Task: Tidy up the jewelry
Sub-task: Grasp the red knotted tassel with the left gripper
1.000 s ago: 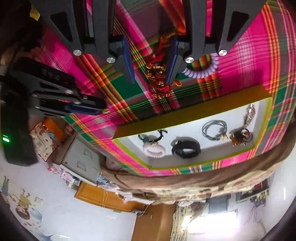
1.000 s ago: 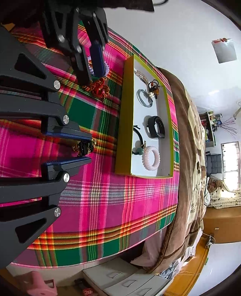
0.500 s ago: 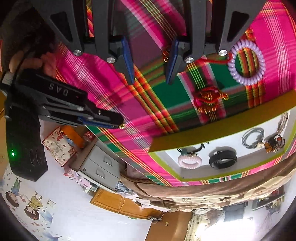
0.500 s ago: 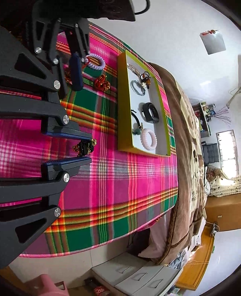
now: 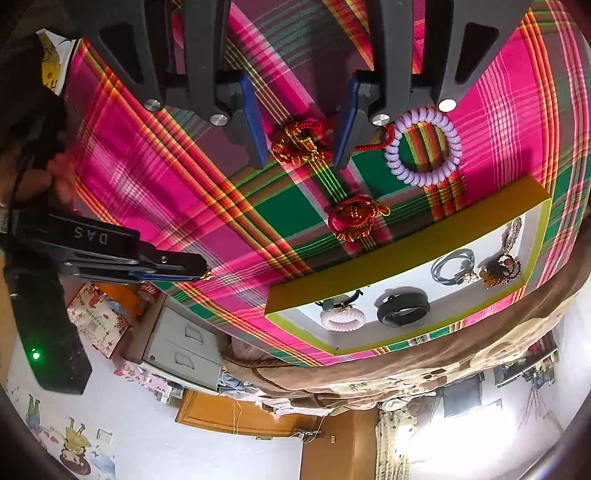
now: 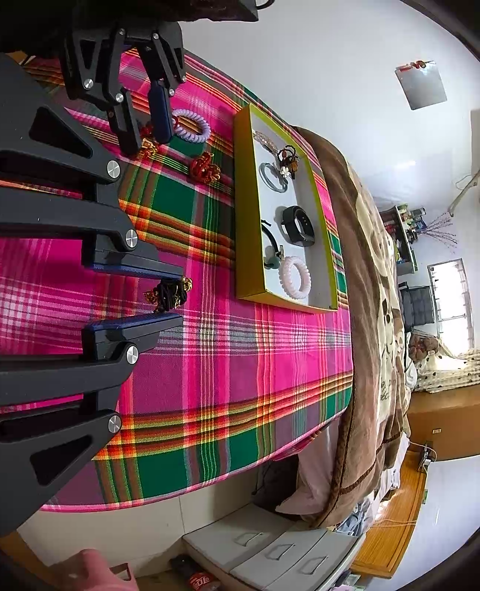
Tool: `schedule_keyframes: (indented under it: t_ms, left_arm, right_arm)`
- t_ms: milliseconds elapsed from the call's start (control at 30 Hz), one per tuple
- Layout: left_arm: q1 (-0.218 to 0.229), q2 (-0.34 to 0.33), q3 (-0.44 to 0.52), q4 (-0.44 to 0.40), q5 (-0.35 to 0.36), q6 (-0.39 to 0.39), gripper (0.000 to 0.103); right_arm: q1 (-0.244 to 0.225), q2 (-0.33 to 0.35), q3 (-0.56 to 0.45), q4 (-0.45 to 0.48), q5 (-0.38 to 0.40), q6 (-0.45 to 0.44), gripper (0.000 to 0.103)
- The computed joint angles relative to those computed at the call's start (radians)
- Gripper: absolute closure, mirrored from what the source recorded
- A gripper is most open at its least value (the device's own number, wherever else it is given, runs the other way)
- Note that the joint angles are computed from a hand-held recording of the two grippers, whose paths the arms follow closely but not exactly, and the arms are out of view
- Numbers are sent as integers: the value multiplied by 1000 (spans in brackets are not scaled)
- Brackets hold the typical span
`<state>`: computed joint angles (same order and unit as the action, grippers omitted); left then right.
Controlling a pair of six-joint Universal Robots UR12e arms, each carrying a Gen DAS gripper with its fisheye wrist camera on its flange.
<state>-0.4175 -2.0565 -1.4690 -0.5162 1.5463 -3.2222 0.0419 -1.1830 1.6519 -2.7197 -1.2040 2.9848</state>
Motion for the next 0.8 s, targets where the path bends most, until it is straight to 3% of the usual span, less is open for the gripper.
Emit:
schedule_keyframes:
  t_ms: [167, 500, 800]
  left_arm:
    - [-12, 4, -5, -1, 54, 35, 64]
    - [-10, 1, -3, -12, 46, 23, 62]
    - [-8, -6, 5, -10, 64, 9, 85]
  right_arm:
    - [3, -5, 5, 3, 1, -15, 84]
    - [2, -7, 9, -4, 7, -8, 84]
    - [2, -9, 12, -3, 7, -9, 84]
